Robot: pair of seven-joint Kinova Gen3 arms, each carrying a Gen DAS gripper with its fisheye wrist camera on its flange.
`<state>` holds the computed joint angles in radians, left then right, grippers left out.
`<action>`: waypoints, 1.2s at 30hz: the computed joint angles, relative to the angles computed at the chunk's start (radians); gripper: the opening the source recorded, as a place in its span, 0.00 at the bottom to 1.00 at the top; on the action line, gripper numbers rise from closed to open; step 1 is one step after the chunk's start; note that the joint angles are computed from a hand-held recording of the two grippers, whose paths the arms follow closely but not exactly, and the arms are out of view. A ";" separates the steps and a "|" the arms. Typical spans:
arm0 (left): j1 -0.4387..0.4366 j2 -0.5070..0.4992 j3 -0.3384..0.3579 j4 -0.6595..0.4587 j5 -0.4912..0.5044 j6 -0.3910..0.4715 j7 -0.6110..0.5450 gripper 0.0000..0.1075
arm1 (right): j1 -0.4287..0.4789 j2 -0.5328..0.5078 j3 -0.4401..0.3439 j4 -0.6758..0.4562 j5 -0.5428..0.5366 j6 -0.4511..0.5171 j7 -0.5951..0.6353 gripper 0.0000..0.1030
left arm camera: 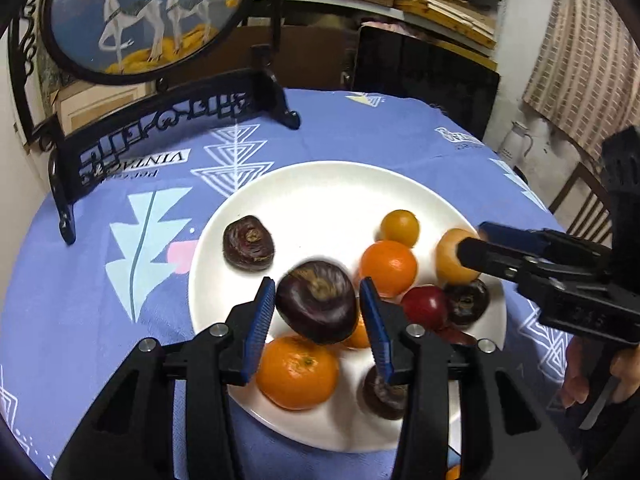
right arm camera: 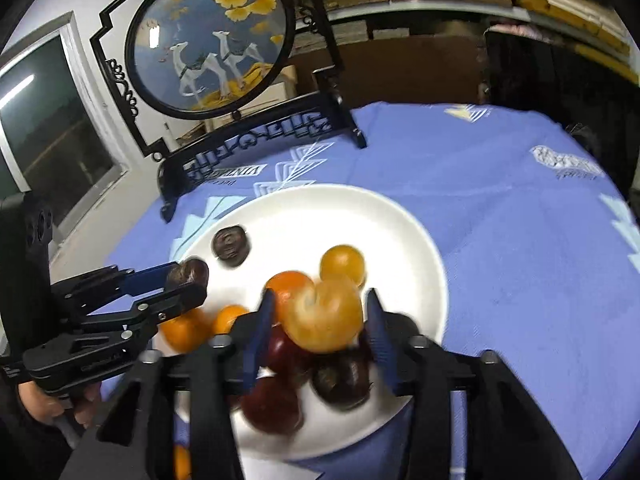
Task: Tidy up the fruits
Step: 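Carry both fruits over the plate and open both tools, then grasp a red plum with the left tool while the right tool grasps a dark fruit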
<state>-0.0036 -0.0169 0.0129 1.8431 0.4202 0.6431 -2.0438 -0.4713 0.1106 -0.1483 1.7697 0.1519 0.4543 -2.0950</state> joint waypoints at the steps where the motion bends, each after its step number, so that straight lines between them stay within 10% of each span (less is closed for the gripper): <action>1: -0.006 -0.011 -0.008 0.012 0.028 -0.001 -0.023 0.51 | 0.007 -0.007 -0.010 0.010 0.012 -0.013 -0.013 0.57; 7: 0.011 -0.156 -0.082 0.124 0.128 -0.002 -0.158 0.67 | 0.014 -0.113 -0.035 0.087 -0.059 -0.021 0.047 0.57; 18: 0.090 -0.443 -0.162 0.364 -0.021 0.125 -0.218 0.72 | -0.021 -0.324 -0.109 0.300 -0.200 -0.017 0.090 0.57; 26: 0.076 -0.433 -0.003 0.405 -0.153 0.096 -0.057 0.71 | -0.012 -0.365 -0.150 0.376 -0.255 -0.029 0.055 0.57; 31: 0.144 -0.396 -0.075 0.398 -0.127 0.098 -0.068 0.24 | -0.002 -0.379 -0.193 0.379 -0.226 -0.013 0.020 0.57; 36: 0.161 -0.452 -0.126 0.419 -0.110 0.098 -0.091 0.24 | -0.047 -0.358 -0.189 0.365 -0.234 0.011 0.046 0.57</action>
